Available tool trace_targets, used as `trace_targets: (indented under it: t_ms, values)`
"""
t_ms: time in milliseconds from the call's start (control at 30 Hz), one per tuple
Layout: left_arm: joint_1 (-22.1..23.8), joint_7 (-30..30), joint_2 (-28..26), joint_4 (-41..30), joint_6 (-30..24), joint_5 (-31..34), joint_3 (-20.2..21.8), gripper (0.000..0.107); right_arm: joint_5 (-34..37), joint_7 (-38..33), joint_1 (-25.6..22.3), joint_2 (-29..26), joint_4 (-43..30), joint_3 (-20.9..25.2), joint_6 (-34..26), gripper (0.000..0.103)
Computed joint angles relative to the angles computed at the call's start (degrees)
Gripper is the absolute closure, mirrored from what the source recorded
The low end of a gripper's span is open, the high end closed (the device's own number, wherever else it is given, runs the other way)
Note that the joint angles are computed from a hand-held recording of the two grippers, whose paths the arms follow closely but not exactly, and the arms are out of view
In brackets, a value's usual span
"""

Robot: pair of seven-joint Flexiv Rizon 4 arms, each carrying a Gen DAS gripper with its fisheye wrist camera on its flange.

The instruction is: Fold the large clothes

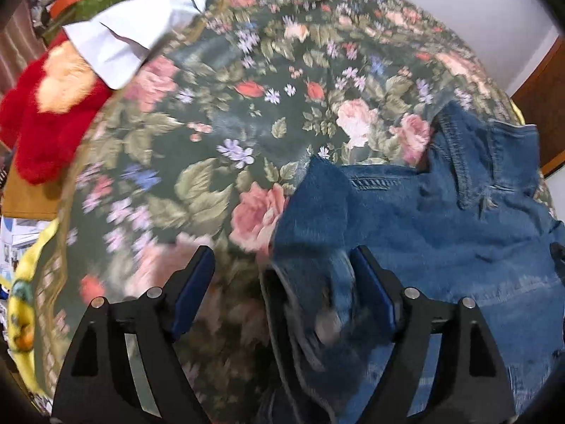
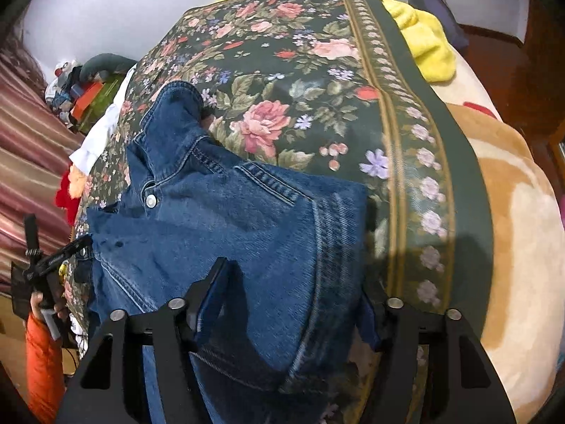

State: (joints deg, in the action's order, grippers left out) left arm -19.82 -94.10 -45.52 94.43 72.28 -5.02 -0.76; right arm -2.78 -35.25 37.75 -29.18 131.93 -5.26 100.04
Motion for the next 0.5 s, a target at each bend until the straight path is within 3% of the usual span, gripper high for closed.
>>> trace_targets:
  t_ms: [67, 133, 233, 333, 500]
  values:
    - [-1.2, -1.0, -1.5, -2.0, 0.4, 0.6, 1.2, 0.03, -0.3, -0.4, 2.7, 0.0, -0.1, -2.8, -0.5, 0.057]
    - [-2.5, -2.0, -2.7, -3.6, 1.5, 1.6, 2.5, 0.067, -0.3, -0.6, 5.8, 0.2, 0.1, -6.0, -0.5, 0.067]
    - [-4.9, -4.5, -3.5, -5.0, 2.0, 2.8, 4.9, 0.081, -0.9, -1.2, 6.8, 0.4, -0.4, -8.1, -1.3, 0.082]
    - [-6.8, -6.9, -2.8, -4.4, 3.3, 5.1, 7.6, 0.087, -2.7, -2.6, 6.7, 0.3, -1.9, -9.5, -2.7, 0.087]
    - [-5.3, -8.9, 0.2, -0.7, 6.8, 5.6, 7.7, 0.092, -6.9, -4.0, 7.4, -1.9, -6.8, -12.7, -5.5, 0.089]
